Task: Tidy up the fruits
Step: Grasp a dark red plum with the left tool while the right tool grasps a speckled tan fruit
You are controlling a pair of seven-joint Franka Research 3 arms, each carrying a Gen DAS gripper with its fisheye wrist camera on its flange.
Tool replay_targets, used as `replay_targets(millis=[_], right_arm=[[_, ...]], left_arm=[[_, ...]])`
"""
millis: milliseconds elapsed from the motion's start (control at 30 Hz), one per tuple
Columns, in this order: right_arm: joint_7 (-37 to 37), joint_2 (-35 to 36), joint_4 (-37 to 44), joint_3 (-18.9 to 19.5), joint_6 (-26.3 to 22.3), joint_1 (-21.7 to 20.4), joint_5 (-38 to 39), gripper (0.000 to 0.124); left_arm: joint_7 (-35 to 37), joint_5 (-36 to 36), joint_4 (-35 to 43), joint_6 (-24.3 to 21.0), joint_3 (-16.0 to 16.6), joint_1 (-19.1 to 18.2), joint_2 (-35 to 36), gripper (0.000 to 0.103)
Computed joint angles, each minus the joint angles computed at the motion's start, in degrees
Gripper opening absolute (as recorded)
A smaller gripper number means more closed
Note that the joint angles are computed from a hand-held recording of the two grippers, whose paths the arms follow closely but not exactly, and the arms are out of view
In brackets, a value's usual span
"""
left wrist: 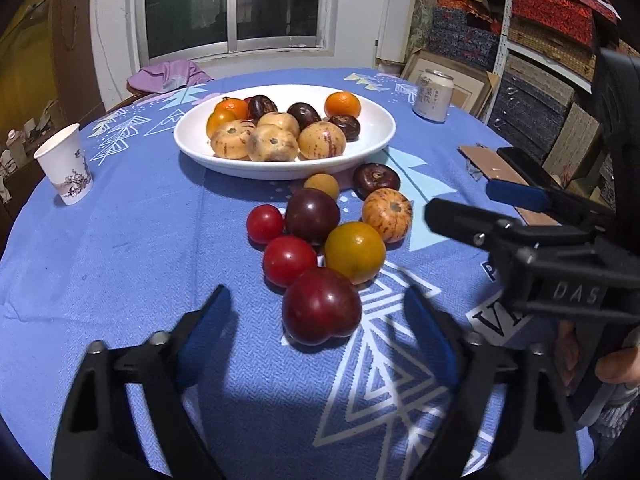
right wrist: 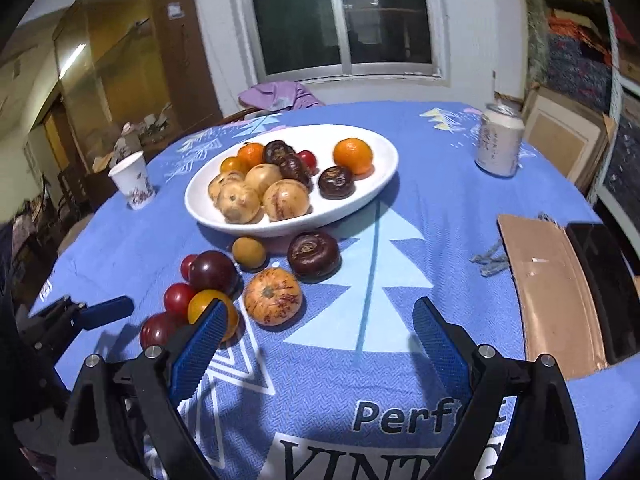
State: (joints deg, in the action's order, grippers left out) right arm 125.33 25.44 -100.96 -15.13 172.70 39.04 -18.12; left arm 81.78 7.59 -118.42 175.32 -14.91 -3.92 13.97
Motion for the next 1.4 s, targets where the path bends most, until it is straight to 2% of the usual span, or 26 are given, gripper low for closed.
replay_targets(millis=[67, 133, 300, 400, 567, 633, 700, 800, 867, 933, 1033, 1300, 1400], right_arm=[[-0.04, 0.45, 0.41, -1.16, 0.41, 1.27, -1.54, 0.094], [-1.31, 1.26, 1.67, -0.58, -0.39, 1.08, -1.71, 0.094], [-8.05, 3.54, 5.53, 6.41, -3.08, -4.53, 3.68, 0.093], [-10.56, 4.36, 6.59, 9.08, -3.07, -6.95, 8.04, 0.091], [-14.75, 5.40, 7.82, 12.73, -3.10, -9.99, 14.83, 0.079], [-18.47, 5.54, 7.94, 16.90, -3.13, -13.39, 18.78, 0.060], [-26.01, 5.81, 7.79, 25.62, -3.25, -20.41, 26.73, 0.046], [-31.71, 6.24, 7.79, 31.70, -4.22, -25.50, 34.29, 0.046], [-37.77, 7.57, 8.54, 38.69, -5.94, -31.29, 42.34, 0.046], [-40.06, 8.96, 9.98, 41.09, -8.30, -33.20, 45.87, 0.046], [-40.41, 9.64, 11.43, 39.63, -9.05, -31.77, 48.50, 0.046], [-39.26, 11.33, 16.55, 30.62, -11.50, -23.74, 49.36, 0.046], [-40.57, 10.74, 15.80, 29.86, -11.29, -23.24, 51.03, 0.045]], left_arm=[[0.35, 0.11, 0.46, -0.69, -0.15, -0.05, 0.35, 0.077], [0.26, 0.35, 0.32, -0.48, 0.04, -0.27, 0.28, 0.077], [0.25, 1.58, 0.84, -1.15, 0.41, -0.97, 0.61, 0.076], [2.90, -0.67, 1.53, -2.38, -1.86, 0.80, 1.15, 0.063], [6.26, -5.69, 2.65, -3.79, -4.10, 2.70, 2.09, 0.055], [6.90, -6.78, 2.67, -3.73, -4.19, 2.74, 2.13, 0.054], [7.35, -7.36, 2.49, -3.48, -4.10, 2.62, 2.05, 0.053], [7.32, -7.52, 2.55, -3.63, -3.56, 2.12, 2.07, 0.053], [7.36, -7.87, 2.56, -3.91, -3.47, 2.11, 2.07, 0.053], [7.54, -8.35, 2.79, -4.38, -3.55, 2.19, 2.17, 0.053], [7.87, -8.64, 3.40, -5.34, -3.34, 1.99, 2.45, 0.053], [7.61, -8.42, 3.80, -5.49, -2.74, 1.32, 2.75, 0.053], [6.84, -7.78, 3.78, -5.38, -2.09, 0.77, 2.70, 0.050]])
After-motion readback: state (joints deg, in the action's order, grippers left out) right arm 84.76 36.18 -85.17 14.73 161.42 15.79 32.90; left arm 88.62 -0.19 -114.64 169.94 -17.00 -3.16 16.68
